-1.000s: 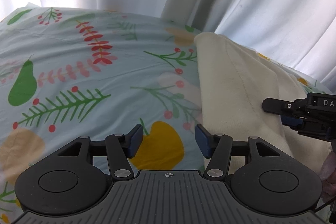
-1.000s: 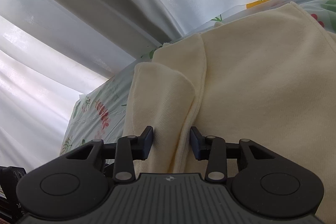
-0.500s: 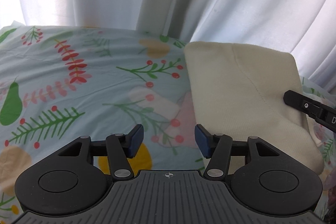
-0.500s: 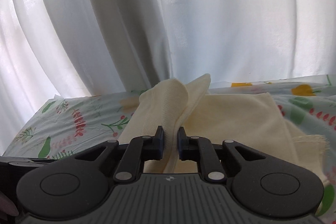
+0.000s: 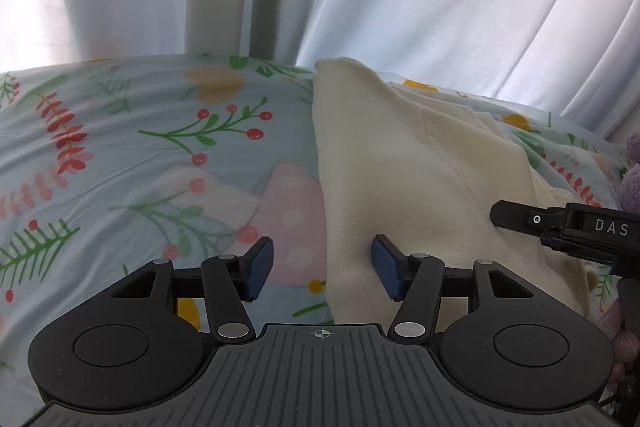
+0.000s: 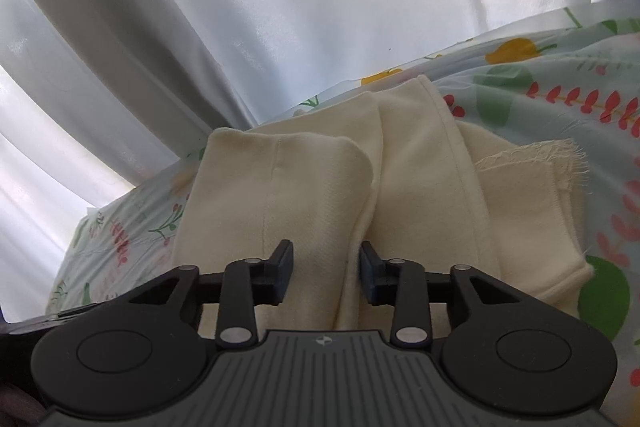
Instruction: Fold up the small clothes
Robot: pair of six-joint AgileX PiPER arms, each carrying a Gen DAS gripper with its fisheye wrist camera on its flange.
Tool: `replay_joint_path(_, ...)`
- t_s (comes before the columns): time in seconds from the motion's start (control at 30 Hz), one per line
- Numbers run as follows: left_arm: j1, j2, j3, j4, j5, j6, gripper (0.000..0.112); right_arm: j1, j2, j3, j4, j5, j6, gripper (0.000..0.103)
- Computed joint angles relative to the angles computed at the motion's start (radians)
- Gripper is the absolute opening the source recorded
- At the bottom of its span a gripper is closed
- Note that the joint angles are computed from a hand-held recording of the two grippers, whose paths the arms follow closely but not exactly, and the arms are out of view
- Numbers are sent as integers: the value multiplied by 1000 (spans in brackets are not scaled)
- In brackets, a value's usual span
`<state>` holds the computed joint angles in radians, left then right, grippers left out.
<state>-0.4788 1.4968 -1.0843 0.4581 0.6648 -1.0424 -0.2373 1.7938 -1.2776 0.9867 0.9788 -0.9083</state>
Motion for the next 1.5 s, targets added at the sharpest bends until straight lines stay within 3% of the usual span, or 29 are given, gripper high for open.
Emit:
replay_joint_path(0.07,-1,0,-4,5,8,-2,61,15,23,-12,13,-1,5,42)
replay_joint_path(0.1,0,0,-5,8,14,-3,61,24,21,-9,14,-15,-3,36)
replay_joint_path(0.13,-4,-2,-9,16,25,-11,60,46,4,2,6,-51,-4,17)
replay_joint_path(0.17,-8,-6,-12,23,35,-15,60,67,-17,10,-17,-91,-16,14)
replay_joint_path(0.27,-32,-29,-24,55,71,-47,60,118,-113,75,-23,-227,-140,13)
replay_joint_path(0.43,-50,-27,-52,58,77,-38,61,130,-243,179,101,-408,-363,12)
replay_joint_path(0.5,-56,-4,-75,36,89,-15,61,129,-241,182,94,-459,-358,12)
replay_joint_path(0.7,-72,37,-106,-9,94,31,61,78,-180,153,-54,-504,-205,12)
replay_joint_path(0.87,-67,70,-140,-24,142,61,61,48,-120,128,-125,-461,-122,16)
replay_joint_path(0.93,-59,51,-126,-51,138,82,61,30,-130,139,-120,-474,-103,33)
replay_joint_path(1.0,-68,18,-101,-48,134,73,61,-22,-159,153,-72,-434,-119,35)
replay_joint_path(1.13,-88,-14,-83,-54,113,60,62,-183,-236,201,125,-151,-297,35)
replay_joint_path(1.23,-92,7,-103,-94,98,80,62,-196,-283,254,143,-31,-412,33)
replay_joint_path(1.27,-101,17,-110,-87,103,77,63,-174,-300,282,127,-33,-449,31)
replay_joint_path(1.3,-111,25,-113,-75,107,80,63,-154,-305,299,108,-49,-463,22)
replay_joint_path(1.4,-129,67,-150,-71,196,138,72,-51,-290,356,-25,-209,-420,10)
replay_joint_path(1.5,-136,59,-143,-50,257,130,65,-92,-276,369,-15,-186,-439,9)
